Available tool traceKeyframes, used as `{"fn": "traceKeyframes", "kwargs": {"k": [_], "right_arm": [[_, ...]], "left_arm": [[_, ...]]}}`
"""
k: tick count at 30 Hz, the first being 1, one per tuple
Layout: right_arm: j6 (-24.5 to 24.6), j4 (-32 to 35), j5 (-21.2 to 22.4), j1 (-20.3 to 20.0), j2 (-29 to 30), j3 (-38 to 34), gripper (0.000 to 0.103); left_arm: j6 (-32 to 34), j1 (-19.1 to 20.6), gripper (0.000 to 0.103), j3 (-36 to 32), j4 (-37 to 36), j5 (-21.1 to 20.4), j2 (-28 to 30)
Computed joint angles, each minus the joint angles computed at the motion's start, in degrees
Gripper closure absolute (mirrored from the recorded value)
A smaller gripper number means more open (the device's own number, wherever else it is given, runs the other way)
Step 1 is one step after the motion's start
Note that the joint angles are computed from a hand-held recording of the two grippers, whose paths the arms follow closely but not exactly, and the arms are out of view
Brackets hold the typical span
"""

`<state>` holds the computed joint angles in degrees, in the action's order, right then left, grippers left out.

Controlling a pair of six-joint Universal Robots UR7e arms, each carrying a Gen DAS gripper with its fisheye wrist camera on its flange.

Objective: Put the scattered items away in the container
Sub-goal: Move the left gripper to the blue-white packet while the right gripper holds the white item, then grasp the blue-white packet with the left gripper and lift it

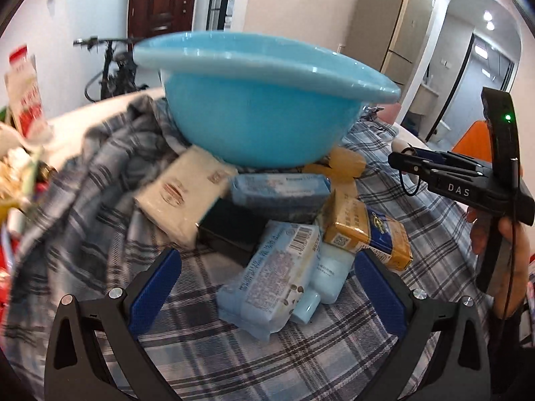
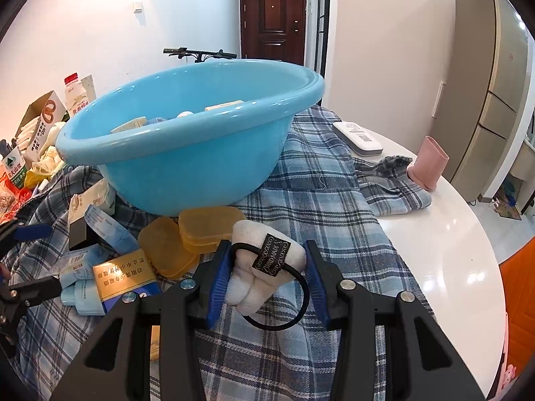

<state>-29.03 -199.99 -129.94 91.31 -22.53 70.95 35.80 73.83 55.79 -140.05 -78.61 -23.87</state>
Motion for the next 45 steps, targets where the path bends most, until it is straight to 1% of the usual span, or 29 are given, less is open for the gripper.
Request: {"fn": "traceKeyframes", "kwargs": {"k": [4,7,12,14,16,17,18,19,20,21,22,23,28,31,33,37,45], "right_arm": [[-0.2,0.2,-0.2,0.0,0.2,-0.2,0.058],[-0.1,0.3,-0.2,-0.1,0.1,-0.1,0.058],[-0.1,0.3,-0.3,-0.1,0.2,-0.1,0.058],[0.0,0.5,-0.3,-0.1,0.1,-0.1,0.058],[0.0,0.5,-0.4,-0.1,0.1,-0.1,0.058],[0.0,0.6,-0.4,-0.1,0.1,-0.1,0.058],[0.1,0.6,-0.4,-0.2,0.1,-0.1,0.058],[0.1,0.6,-0.5,-0.2,0.1,-0.1,0.058],[0.0,0.6,-0.6,-0.1,0.2,-0.2,0.058],[-0.2,0.6,-0.7,-0.1,0.3,-0.3,0.058],[-0.3,0.7,-0.8,-0.1,0.4,-0.4,0.058],[-0.4,0.7,-0.8,-0.1,0.5,-0.4,0.058],[-0.5,0.8,-1.2,-0.1,0.7,-0.8,0.058],[-0.5,0.9,-1.3,-0.1,0.8,-0.9,0.058],[-0.4,1.0,-1.4,-0.1,0.8,-0.9,0.058],[-0.5,0.9,-1.4,0.0,0.9,-1.0,0.058],[-1.0,0.7,-1.3,0.0,1.1,-1.3,0.058]], "left_arm": [[-0.8,0.0,0.000,-1.3,3.2,0.9,1.0],[-1.2,0.0,0.000,-2.1,5.4,0.3,1.3],[-1.5,0.1,0.001,-1.0,5.4,-0.9,0.6],[-1.7,0.3,0.003,-1.7,6.0,-1.9,0.9],[-1.9,0.4,0.022,-1.7,6.1,-2.2,0.8],[-1.9,0.3,0.025,-1.6,5.6,-1.9,0.8],[-1.7,0.3,0.034,-1.4,5.0,-1.6,0.7],[-1.5,0.4,0.040,-1.7,5.4,-1.8,0.7],[-1.8,0.6,0.044,-2.4,6.6,-2.7,0.8],[-2.1,0.8,0.053,-2.9,7.6,-3.6,0.9],[-2.2,0.8,0.059,-3.0,8.0,-4.2,0.7],[-1.9,0.8,0.059,-2.5,7.5,-4.3,0.5],[0.6,0.0,0.059,1.1,2.4,-2.2,-0.6],[2.8,-0.5,0.060,4.3,-3.3,-0.5,-1.5],[4.5,-0.8,0.060,6.4,-6.8,-0.2,-2.1],[6.7,-1.3,0.061,9.2,-11.4,0.2,-3.1],[7.5,-1.6,0.063,10.7,-14.7,0.2,-3.5]]}}
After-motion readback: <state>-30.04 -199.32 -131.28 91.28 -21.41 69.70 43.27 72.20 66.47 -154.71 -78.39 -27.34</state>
